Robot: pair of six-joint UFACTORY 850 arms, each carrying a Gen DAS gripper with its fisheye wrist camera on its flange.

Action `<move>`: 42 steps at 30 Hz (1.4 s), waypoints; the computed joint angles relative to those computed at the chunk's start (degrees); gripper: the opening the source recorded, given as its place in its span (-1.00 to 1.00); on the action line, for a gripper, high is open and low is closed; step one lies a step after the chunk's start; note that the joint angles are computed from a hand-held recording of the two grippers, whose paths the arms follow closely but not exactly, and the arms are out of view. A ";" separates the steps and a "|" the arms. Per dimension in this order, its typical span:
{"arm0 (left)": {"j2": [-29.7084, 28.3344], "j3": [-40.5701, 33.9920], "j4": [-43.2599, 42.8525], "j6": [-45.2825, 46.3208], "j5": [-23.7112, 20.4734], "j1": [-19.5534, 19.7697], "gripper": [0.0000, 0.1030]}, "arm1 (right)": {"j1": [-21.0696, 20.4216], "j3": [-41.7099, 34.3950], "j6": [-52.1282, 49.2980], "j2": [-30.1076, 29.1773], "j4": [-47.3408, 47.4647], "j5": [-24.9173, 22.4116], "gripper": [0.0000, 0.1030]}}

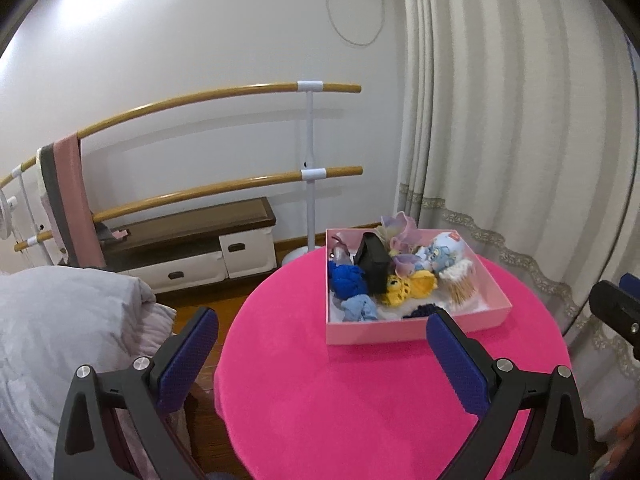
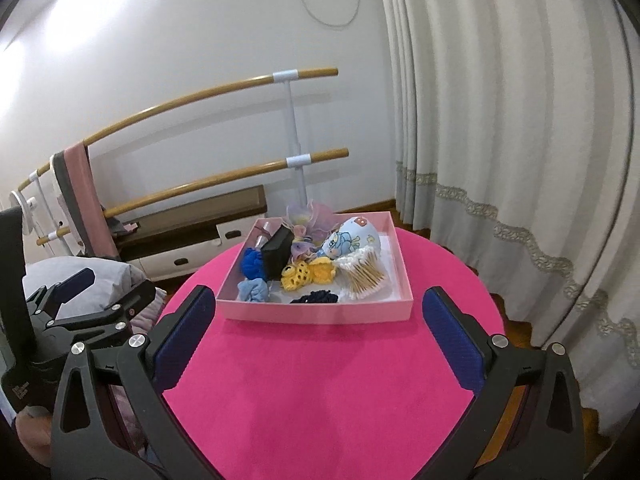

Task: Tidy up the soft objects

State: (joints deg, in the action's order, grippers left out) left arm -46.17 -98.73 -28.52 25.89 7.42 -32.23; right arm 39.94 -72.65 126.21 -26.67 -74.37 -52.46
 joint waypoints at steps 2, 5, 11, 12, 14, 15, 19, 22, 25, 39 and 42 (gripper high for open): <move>3.57 5.42 1.68 -1.35 2.80 -0.43 1.00 | 1.88 0.28 1.01 0.54 0.05 -2.23 1.00; 9.19 13.78 1.36 -0.21 7.02 -1.27 1.00 | 4.47 0.52 2.58 0.96 0.48 -5.69 1.00; 16.85 24.46 8.64 -7.95 10.64 -1.89 1.00 | 8.13 -0.17 2.94 0.69 1.74 -10.57 1.00; 18.33 26.32 9.99 -9.66 11.22 -1.84 1.00 | 8.68 -0.18 3.06 0.75 1.76 -11.28 1.00; 20.01 28.29 12.27 -12.53 11.47 -1.63 1.00 | 9.70 -0.34 3.11 0.71 1.98 -12.92 1.00; 21.45 29.97 13.57 -14.22 11.73 -1.43 1.00 | 10.02 -0.31 3.24 0.73 2.08 -13.41 1.00; 24.54 33.14 16.61 -18.26 11.62 -0.93 1.00 | 11.20 -0.20 3.77 0.73 2.45 -14.71 1.00; 26.79 35.61 16.33 -18.38 12.78 -0.98 1.00 | 11.71 0.11 4.74 0.78 2.50 -15.00 1.00; 27.94 36.93 16.00 -17.42 13.75 -1.58 1.00 | 11.84 0.23 4.63 0.84 2.49 -15.15 1.00; 29.33 38.15 15.67 -17.41 14.35 -2.02 1.00 | 12.10 -0.70 3.92 0.02 2.92 -16.28 1.00; 28.82 37.73 12.42 -14.41 14.72 -2.53 1.00 | 12.10 -0.72 3.88 -0.03 2.84 -16.16 1.00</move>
